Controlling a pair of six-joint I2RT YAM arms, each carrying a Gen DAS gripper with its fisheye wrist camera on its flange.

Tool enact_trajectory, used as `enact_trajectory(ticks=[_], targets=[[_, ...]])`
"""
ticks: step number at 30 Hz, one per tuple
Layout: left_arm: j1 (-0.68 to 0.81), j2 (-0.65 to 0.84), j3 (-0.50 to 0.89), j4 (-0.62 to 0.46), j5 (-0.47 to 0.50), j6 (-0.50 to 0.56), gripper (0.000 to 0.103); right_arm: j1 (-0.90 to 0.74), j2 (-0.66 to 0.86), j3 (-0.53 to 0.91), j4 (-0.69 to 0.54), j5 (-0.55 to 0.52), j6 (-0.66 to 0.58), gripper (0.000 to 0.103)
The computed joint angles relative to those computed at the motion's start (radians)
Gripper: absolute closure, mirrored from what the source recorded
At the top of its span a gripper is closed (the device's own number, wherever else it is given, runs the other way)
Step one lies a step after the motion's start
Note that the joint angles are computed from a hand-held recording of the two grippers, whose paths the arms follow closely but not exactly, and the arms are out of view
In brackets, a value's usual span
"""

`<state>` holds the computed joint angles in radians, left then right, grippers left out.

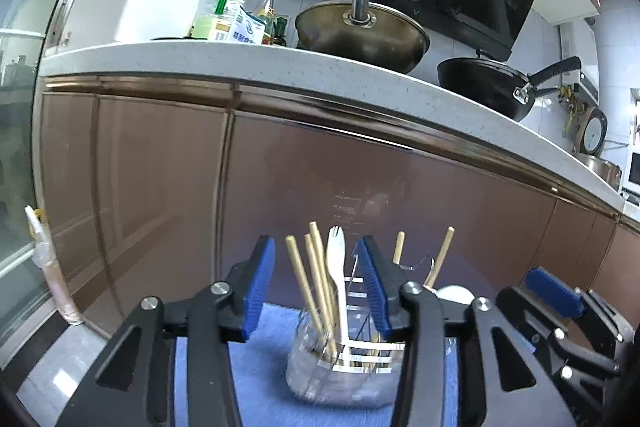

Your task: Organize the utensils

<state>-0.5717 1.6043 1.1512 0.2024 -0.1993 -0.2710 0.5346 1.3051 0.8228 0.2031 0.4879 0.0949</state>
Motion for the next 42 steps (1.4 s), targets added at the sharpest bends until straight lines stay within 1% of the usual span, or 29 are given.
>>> enact_trajectory(ticks=[2, 5, 6, 9, 10, 12, 13, 15, 17, 20, 24, 26, 30, 32, 33, 35, 37, 38, 39, 42], targets=[[-0.009, -0.051, -0.017, -0.062, -0.018, 0.005, 0.057, 0.018, -0.032, -0.003, -0.043, 0.026, 0.024, 0.045], [-0.027, -0.131, -0.051, -0.154, -0.048, 0.001, 0.055, 0.064, -0.082, 0.015, -0.166, 0.081, 0.081, 0.043], [-0.032, -0.153, -0.061, -0.178, -0.055, 0.0, 0.055, 0.078, -0.093, 0.016, -0.194, 0.095, 0.096, 0.037], [-0.057, -0.23, -0.085, -0.278, -0.099, -0.004, 0.053, 0.133, -0.135, 0.021, -0.299, 0.153, 0.151, 0.025], [-0.063, -0.249, -0.091, -0.299, -0.106, -0.005, 0.052, 0.152, -0.148, 0.024, -0.334, 0.174, 0.17, 0.023], [-0.081, -0.303, -0.112, -0.351, -0.137, -0.008, 0.051, 0.198, -0.175, 0.034, -0.417, 0.219, 0.221, 0.015], [-0.089, -0.323, -0.12, -0.365, -0.15, -0.008, 0.05, 0.22, -0.189, 0.035, -0.448, 0.242, 0.243, 0.013], [-0.107, -0.364, -0.132, -0.404, -0.182, -0.011, 0.049, 0.259, -0.212, 0.037, -0.497, 0.285, 0.28, 0.005], [-0.123, -0.401, -0.14, -0.444, -0.208, -0.016, 0.047, 0.309, -0.237, 0.044, -0.562, 0.344, 0.33, 0.001], [-0.145, -0.444, -0.137, -0.505, -0.241, -0.023, 0.046, 0.373, -0.258, 0.063, -0.655, 0.413, 0.399, 0.0], [-0.181, -0.504, -0.147, -0.559, -0.291, -0.027, 0.044, 0.474, -0.269, 0.103, -0.822, 0.513, 0.523, 0.0], [-0.204, -0.527, -0.141, -0.601, -0.324, -0.031, 0.043, 0.503, -0.267, 0.125, -0.899, 0.542, 0.577, 0.0], [-0.248, -0.573, -0.135, -0.662, -0.399, -0.045, 0.042, 0.575, -0.262, 0.178, -1.106, 0.604, 0.763, 0.0], [-0.277, -0.587, -0.123, -0.7, -0.46, -0.06, 0.042, 0.605, -0.26, 0.198, -1.196, 0.626, 0.852, 0.0], [-0.284, -0.594, -0.12, -0.712, -0.475, -0.065, 0.042, 0.616, -0.258, 0.207, -1.232, 0.633, 0.885, 0.0], [-0.303, -0.61, -0.111, -0.749, -0.507, -0.084, 0.041, 0.652, -0.243, 0.237, -1.352, 0.659, 1.0, 0.0], [-0.321, -0.625, -0.103, -0.778, -0.539, -0.099, 0.04, 0.679, -0.234, 0.257, -1.439, 0.676, 1.085, 0.0], [-0.328, -0.63, -0.101, -0.79, -0.555, -0.105, 0.04, 0.695, -0.226, 0.269, -1.494, 0.685, 1.141, 0.0], [-0.34, -0.637, -0.098, -0.806, -0.576, -0.112, 0.039, 0.718, -0.213, 0.286, -1.574, 0.694, 1.224, 0.0], [-0.361, -0.66, -0.1, -0.825, -0.603, -0.121, 0.039, 0.759, -0.184, 0.317, -1.739, 0.704, 1.401, 0.0]])
